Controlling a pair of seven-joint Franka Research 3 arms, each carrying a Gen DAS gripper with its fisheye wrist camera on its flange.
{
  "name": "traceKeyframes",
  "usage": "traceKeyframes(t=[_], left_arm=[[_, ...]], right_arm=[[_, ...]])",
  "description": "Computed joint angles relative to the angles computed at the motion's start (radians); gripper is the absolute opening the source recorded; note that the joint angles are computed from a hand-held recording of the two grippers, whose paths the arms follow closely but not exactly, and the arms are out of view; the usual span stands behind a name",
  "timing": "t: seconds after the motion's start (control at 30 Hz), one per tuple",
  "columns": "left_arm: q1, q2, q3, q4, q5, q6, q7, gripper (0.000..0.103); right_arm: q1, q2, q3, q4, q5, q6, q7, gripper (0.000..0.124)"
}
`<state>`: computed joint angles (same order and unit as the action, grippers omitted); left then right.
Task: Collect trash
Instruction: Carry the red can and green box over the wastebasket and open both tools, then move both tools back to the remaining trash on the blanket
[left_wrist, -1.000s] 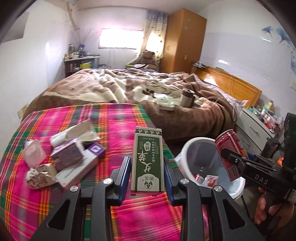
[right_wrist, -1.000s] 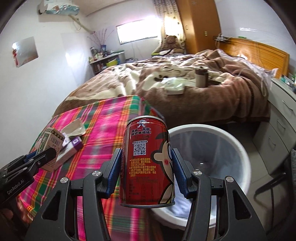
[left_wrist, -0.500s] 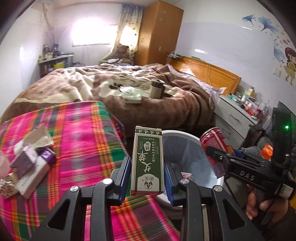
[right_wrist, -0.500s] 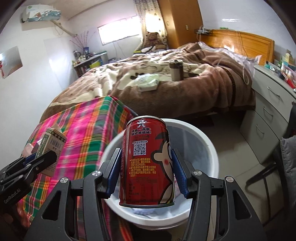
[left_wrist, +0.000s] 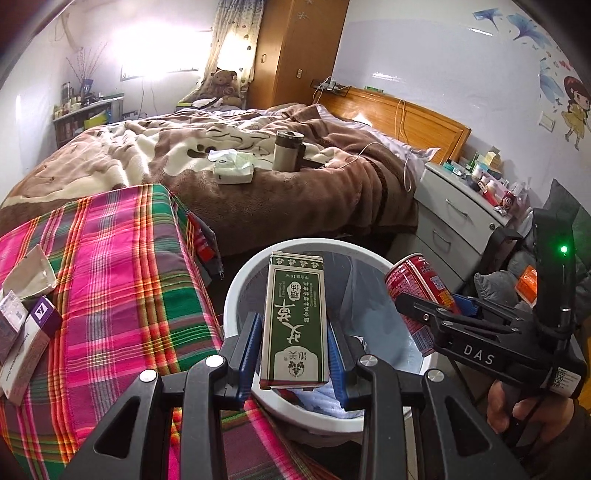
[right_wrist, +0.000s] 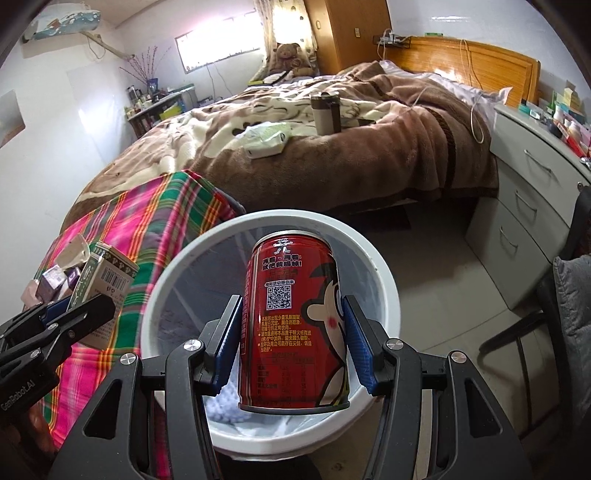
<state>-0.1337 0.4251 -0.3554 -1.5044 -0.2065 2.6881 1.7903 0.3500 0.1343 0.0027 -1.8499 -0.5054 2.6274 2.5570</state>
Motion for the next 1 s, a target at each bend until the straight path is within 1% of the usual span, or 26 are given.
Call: traceKeyframes(t=[0.1,0.17,0.27,0.33,0.4,0.47,0.5,0.9,1.0], left_arm=[[-0.015,0.020,0.013,0.028,0.023,-0.021,-0.027,0.034],[-0.016,0.032,0.010,0.041,0.024,-0.030,-0.029,0.034],[-0.027,0.041,0.021,0.054,0.045,-0.038,-0.053,0.034],[-0.020,0.044,0.010,0.058,0.037,-0.048,-0.046,0.036],[-0.012,0.043,0.003,0.055,0.024,-0.048,-0.041,0.045],[-0.006,0.038,-0.001,0.047,0.016,-0.038,-0.032,0.051],[-0.007,0.034,0.002,0.043,0.017,-0.037,-0.035,0.051],[0.021,-0.036,0.003,-0.039,-0.024,0.008,-0.021,0.051],[0.041,-0.066,-0.006,-0.074,-0.056,0.027,0.005,0.051]], right_arm=[[-0.015,0.004,0.003,-0.007,0.061,0.013,-0.050,0.054],[-0.014,0.004,0.001,-0.011,0.069,0.006,-0.058,0.054],[-0.015,0.005,0.002,-0.010,0.087,-0.008,-0.087,0.055],[-0.013,0.004,-0.001,-0.010,0.077,-0.016,-0.091,0.055],[-0.011,-0.002,-0.006,-0.018,0.055,-0.008,-0.074,0.055],[-0.013,-0.012,-0.008,-0.029,0.040,0.007,-0.051,0.061],[-0.015,-0.017,-0.007,-0.034,0.039,0.016,-0.045,0.063],[-0.011,-0.018,0.005,-0.021,-0.001,0.014,0.004,0.063],[-0.006,-0.022,0.006,-0.021,-0.014,0.015,0.020,0.063]])
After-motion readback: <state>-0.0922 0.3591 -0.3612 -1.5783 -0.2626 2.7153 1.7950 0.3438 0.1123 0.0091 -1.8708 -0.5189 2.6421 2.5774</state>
